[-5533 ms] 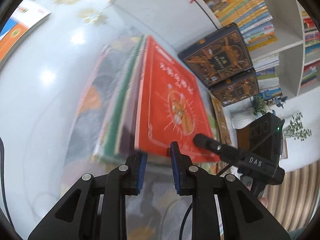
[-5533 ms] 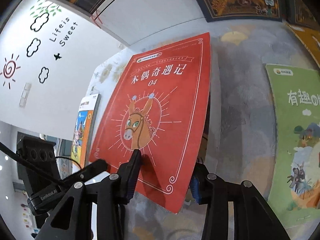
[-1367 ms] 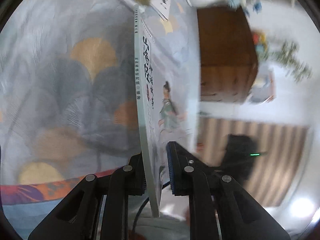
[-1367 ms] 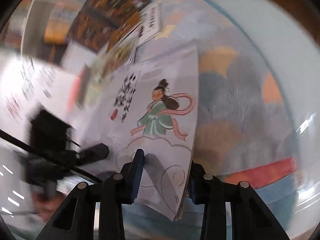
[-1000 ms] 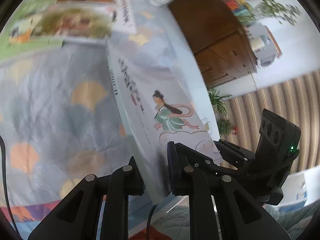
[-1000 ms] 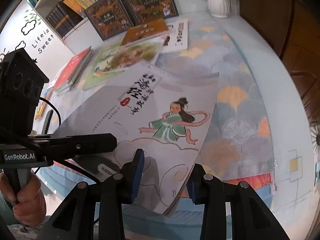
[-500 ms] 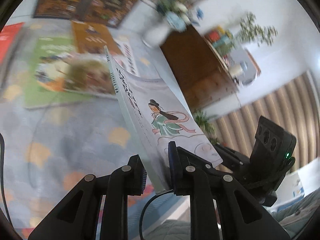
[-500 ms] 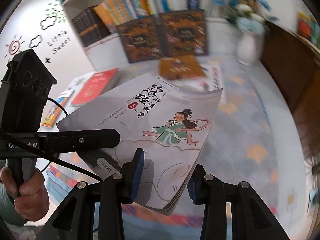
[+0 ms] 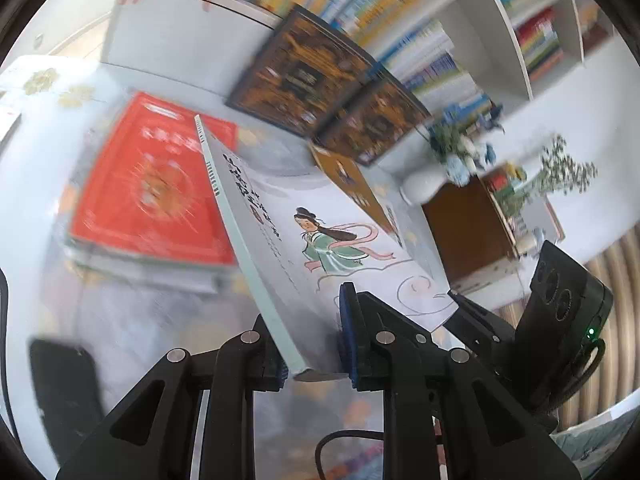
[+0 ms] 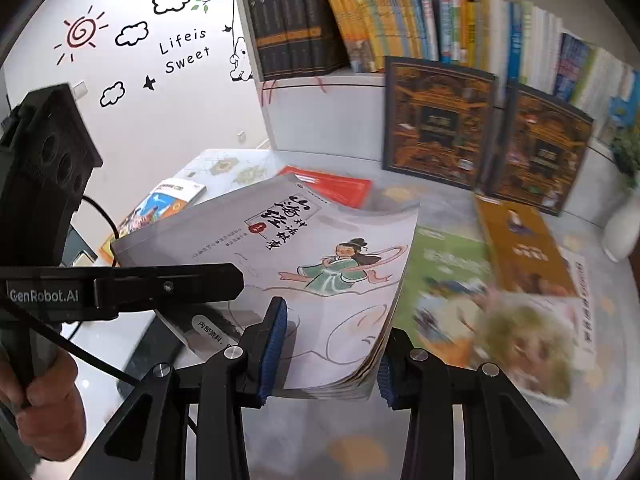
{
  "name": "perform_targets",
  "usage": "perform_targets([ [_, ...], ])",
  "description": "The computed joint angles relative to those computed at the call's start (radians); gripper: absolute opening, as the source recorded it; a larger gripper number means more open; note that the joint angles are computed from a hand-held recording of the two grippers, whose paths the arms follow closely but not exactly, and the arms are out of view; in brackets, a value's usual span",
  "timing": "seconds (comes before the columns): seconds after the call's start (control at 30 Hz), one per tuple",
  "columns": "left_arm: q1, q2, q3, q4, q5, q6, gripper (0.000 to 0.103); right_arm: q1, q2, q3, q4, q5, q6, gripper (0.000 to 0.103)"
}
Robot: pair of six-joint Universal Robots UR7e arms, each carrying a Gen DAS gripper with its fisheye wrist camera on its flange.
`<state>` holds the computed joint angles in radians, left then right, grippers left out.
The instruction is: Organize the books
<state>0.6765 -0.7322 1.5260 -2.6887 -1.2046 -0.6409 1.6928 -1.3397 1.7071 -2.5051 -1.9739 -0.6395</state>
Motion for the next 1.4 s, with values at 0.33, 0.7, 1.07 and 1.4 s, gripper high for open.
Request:
perform_targets([
  [0.33,0.149,0.001,-0.043,-0.007,-0.117,0.06,0.019,0.043,0.216,-0.146,0.024,-0.142,0.105,0.041],
  [0.7,0.241,0.023,-0.089,0.015,-0.185,0.058,0.021,0.042,0.338,-0.25,0.088,-0.209,0.197,0.044],
  [1.07,0.245,-0.081,0.057,-0.042,-0.036,-0.048,0.027,0.017,0.357,-0.264,0.184,-0.208,0.24,0.052],
  [1.4,0.165,-0.081,0.036,0.053,-0.036,-0.012,0.03,-0.059,0.19,-0.155,0.316,-0.145,0.285,0.057],
])
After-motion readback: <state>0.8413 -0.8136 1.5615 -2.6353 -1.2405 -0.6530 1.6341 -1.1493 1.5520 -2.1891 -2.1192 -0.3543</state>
